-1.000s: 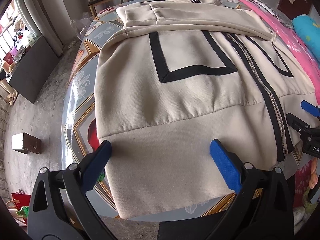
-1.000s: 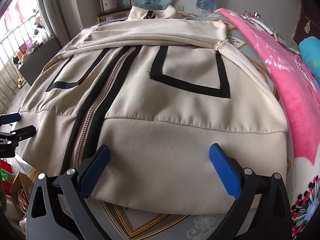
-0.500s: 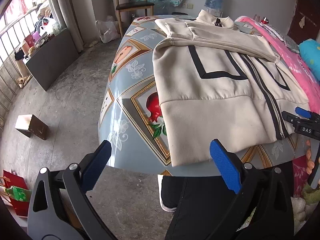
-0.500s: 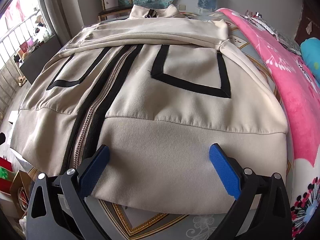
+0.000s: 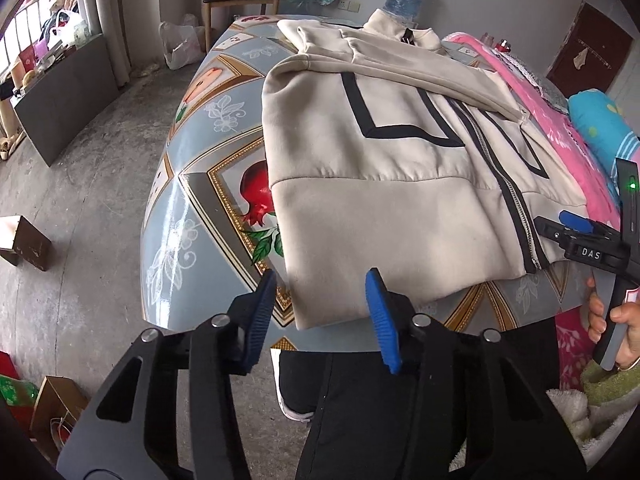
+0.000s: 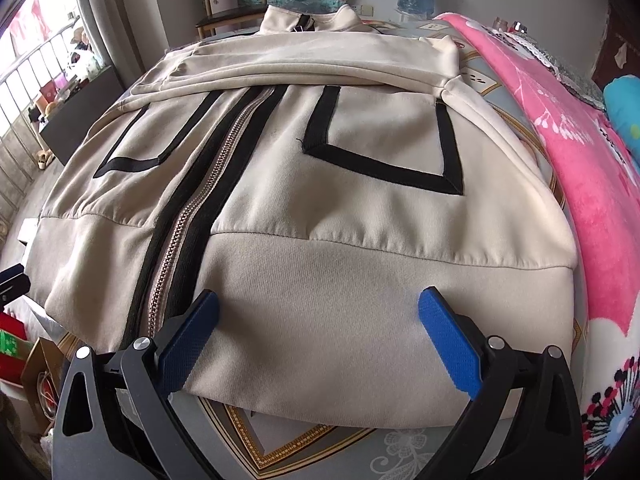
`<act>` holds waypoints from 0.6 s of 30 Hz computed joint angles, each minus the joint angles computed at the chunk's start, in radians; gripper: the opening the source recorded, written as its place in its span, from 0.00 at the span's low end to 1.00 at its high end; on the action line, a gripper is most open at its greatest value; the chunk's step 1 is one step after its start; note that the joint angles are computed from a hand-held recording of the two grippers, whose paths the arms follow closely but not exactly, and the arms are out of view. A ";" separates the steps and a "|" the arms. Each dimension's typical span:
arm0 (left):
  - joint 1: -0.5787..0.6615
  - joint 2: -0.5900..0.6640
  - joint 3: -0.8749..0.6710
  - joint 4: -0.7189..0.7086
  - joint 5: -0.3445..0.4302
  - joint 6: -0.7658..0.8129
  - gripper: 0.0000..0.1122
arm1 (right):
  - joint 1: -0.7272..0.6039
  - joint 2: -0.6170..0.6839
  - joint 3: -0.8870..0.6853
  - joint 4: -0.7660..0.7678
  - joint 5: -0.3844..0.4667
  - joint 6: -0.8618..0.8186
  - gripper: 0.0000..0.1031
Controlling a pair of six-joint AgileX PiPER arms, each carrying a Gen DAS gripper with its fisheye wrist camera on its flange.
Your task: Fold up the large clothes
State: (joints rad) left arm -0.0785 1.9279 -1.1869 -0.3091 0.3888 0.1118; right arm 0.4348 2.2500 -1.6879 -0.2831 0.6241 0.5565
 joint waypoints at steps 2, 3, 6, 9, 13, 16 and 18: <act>0.006 0.020 -0.024 -0.017 0.021 0.009 0.36 | -0.013 -0.014 0.008 0.065 0.011 -0.068 0.94; 0.008 0.018 -0.021 -0.022 0.017 0.017 0.36 | -0.020 -0.033 0.035 0.085 -0.004 -0.083 0.94; 0.020 0.019 -0.023 -0.074 0.025 0.071 0.30 | -0.052 -0.130 0.192 0.133 -0.097 -0.098 0.94; 0.035 0.019 -0.014 -0.140 0.025 0.137 0.29 | -0.090 -0.228 0.341 0.130 -0.143 -0.062 0.94; 0.045 0.019 -0.011 -0.185 0.032 0.187 0.29 | -0.132 -0.344 0.489 0.057 -0.179 0.047 0.94; 0.051 0.020 -0.012 -0.205 0.037 0.215 0.29 | -0.159 -0.385 0.528 0.037 -0.183 0.070 0.94; 0.054 0.022 -0.014 -0.213 0.041 0.226 0.29 | -0.168 -0.388 0.529 -0.014 -0.171 0.118 0.91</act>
